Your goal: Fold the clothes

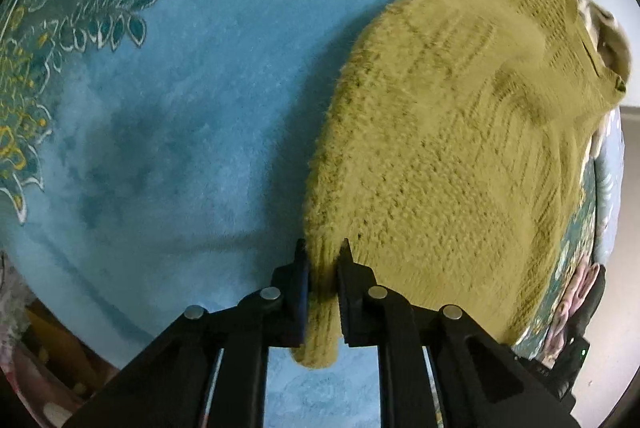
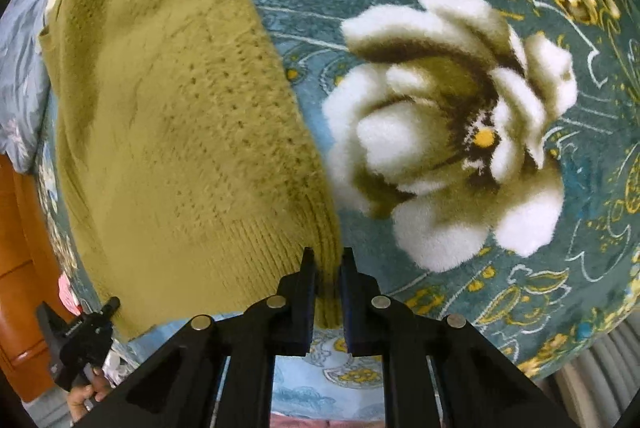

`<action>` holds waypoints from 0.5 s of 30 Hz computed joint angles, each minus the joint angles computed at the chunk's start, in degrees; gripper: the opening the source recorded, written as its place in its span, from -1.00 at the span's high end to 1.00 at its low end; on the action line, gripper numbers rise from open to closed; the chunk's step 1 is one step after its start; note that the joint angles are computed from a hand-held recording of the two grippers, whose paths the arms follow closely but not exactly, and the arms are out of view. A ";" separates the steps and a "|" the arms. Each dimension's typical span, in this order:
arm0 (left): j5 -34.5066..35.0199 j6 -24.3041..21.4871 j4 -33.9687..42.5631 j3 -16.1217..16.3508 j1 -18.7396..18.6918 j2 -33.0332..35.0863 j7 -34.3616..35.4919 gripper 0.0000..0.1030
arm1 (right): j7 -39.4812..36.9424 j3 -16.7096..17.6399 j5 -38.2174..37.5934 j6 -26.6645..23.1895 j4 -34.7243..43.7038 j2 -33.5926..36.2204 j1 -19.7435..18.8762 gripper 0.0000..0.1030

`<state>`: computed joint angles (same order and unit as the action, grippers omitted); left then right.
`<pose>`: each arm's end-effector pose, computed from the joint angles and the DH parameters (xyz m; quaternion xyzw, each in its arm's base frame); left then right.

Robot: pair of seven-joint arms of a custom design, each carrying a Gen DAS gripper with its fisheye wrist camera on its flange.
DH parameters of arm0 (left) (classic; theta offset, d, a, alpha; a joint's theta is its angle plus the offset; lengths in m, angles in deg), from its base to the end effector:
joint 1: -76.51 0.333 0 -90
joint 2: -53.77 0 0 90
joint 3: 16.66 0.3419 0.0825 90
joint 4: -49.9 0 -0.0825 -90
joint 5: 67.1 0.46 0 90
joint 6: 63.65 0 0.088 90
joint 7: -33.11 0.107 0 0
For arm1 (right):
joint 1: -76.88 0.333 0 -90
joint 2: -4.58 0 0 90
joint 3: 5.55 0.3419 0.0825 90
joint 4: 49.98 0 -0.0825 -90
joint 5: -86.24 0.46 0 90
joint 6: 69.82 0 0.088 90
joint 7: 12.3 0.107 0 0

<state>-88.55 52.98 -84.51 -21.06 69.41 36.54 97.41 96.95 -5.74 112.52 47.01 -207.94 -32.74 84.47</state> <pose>0.4988 -0.1232 0.4420 0.8295 -0.5367 0.0653 0.1403 0.3734 0.0736 0.3839 -0.5288 0.8241 0.1876 0.0775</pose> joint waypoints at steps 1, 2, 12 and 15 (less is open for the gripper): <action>-0.25 -1.04 1.33 0.36 0.13 0.83 0.22 0.48 | 0.05 0.16 -1.06 -0.67 1.05 0.72 -0.29 0.65; -0.49 -2.36 3.12 0.69 0.49 1.92 -0.08 0.07 | 0.08 0.16 -1.75 -0.54 1.78 0.87 -0.70 0.48; -10.75 2.95 27.59 -0.14 5.18 20.43 -10.14 -0.07 | 5.07 -3.29 7.10 10.22 20.77 15.81 -2.33 -0.13; -12.50 3.83 39.71 -2.98 5.90 30.37 -13.86 -0.07 | 5.48 -3.93 13.06 12.93 28.67 22.36 -1.50 -0.17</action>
<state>-101.05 56.81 -44.80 -24.04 75.31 66.90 83.55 102.43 -9.67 125.58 59.94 -179.27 -10.38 82.97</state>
